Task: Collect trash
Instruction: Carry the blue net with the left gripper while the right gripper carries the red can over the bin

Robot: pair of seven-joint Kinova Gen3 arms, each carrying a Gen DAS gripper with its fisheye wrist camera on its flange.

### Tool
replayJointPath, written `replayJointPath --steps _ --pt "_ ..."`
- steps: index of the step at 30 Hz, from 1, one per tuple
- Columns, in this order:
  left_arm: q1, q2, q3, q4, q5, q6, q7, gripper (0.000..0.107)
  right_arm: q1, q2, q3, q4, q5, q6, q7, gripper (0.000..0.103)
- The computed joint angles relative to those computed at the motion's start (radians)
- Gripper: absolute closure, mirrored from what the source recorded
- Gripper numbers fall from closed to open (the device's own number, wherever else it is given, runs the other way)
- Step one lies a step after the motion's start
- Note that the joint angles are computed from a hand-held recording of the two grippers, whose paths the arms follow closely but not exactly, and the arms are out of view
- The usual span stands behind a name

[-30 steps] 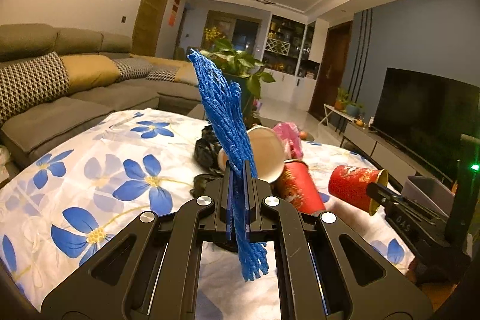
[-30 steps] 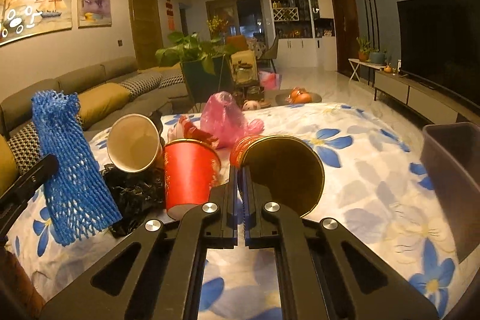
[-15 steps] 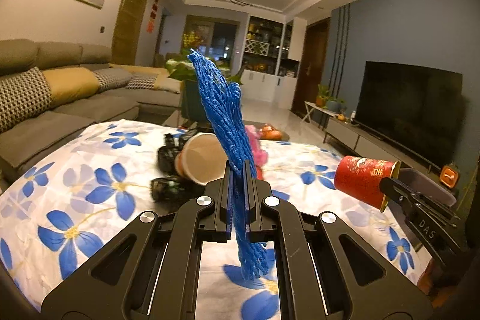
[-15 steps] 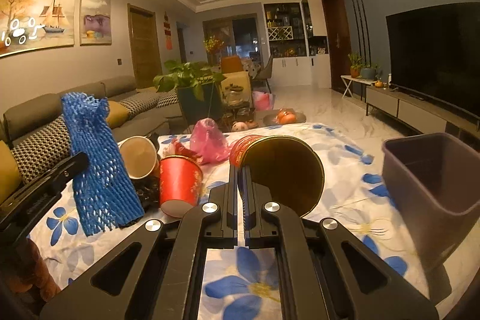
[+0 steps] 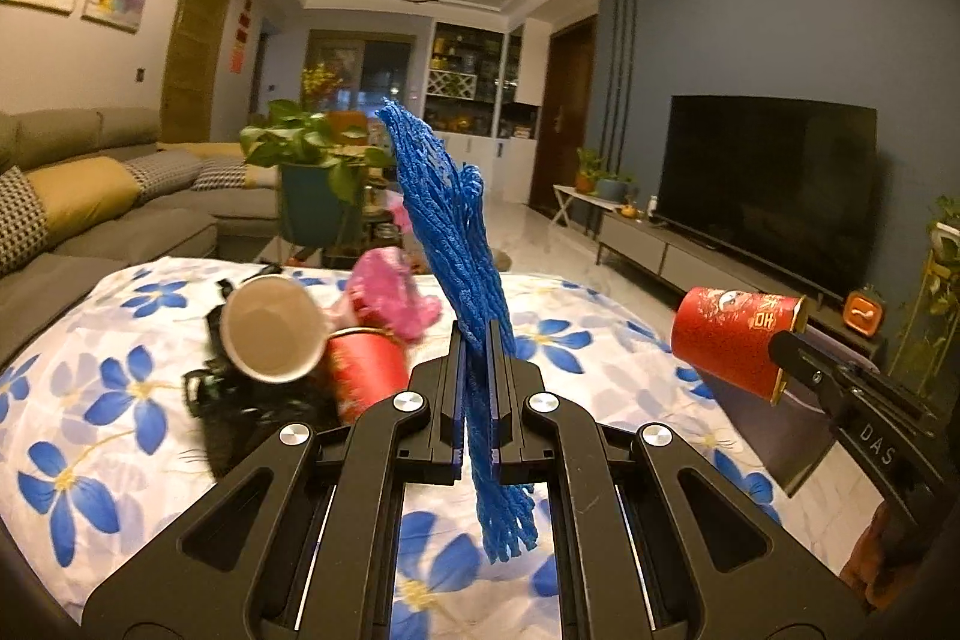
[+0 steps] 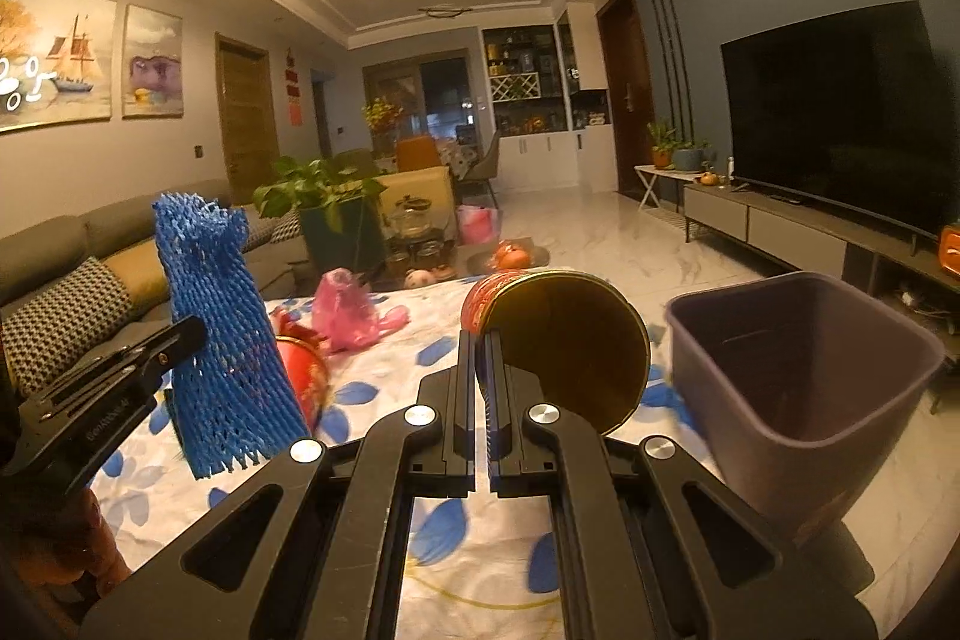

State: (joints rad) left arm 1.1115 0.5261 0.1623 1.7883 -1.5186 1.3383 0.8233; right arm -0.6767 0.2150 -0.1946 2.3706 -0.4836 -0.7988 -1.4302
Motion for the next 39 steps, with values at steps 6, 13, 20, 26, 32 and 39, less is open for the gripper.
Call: replayJointPath --steps 6,13,20,26,32,39 --pt "-0.017 0.021 -0.011 -0.057 -0.046 -0.055 -0.062 0.103 0.032 -0.016 0.014 0.032 0.002 -0.035 -0.015 0.099" --pt "-0.035 0.059 -0.041 -0.153 -0.107 -0.162 -0.139 0.103 0.08 -0.031 0.034 0.06 -0.02 -0.073 -0.01 0.1" --pt "-0.055 0.113 -0.079 -0.277 -0.144 -0.312 -0.224 0.103 0.139 -0.033 0.056 0.072 -0.036 -0.103 -0.018 0.1" --pt "-0.059 0.165 -0.126 -0.372 -0.16 -0.431 -0.281 0.103 0.181 -0.02 0.071 0.077 -0.033 -0.129 -0.035 0.1" --pt "-0.063 0.223 -0.181 -0.485 -0.156 -0.553 -0.325 0.103 0.192 0.001 0.078 0.075 -0.048 -0.152 -0.043 0.1" --pt "-0.073 0.282 -0.245 -0.585 -0.123 -0.699 -0.364 0.103 0.218 0.018 0.095 0.056 -0.035 -0.141 -0.052 0.1"
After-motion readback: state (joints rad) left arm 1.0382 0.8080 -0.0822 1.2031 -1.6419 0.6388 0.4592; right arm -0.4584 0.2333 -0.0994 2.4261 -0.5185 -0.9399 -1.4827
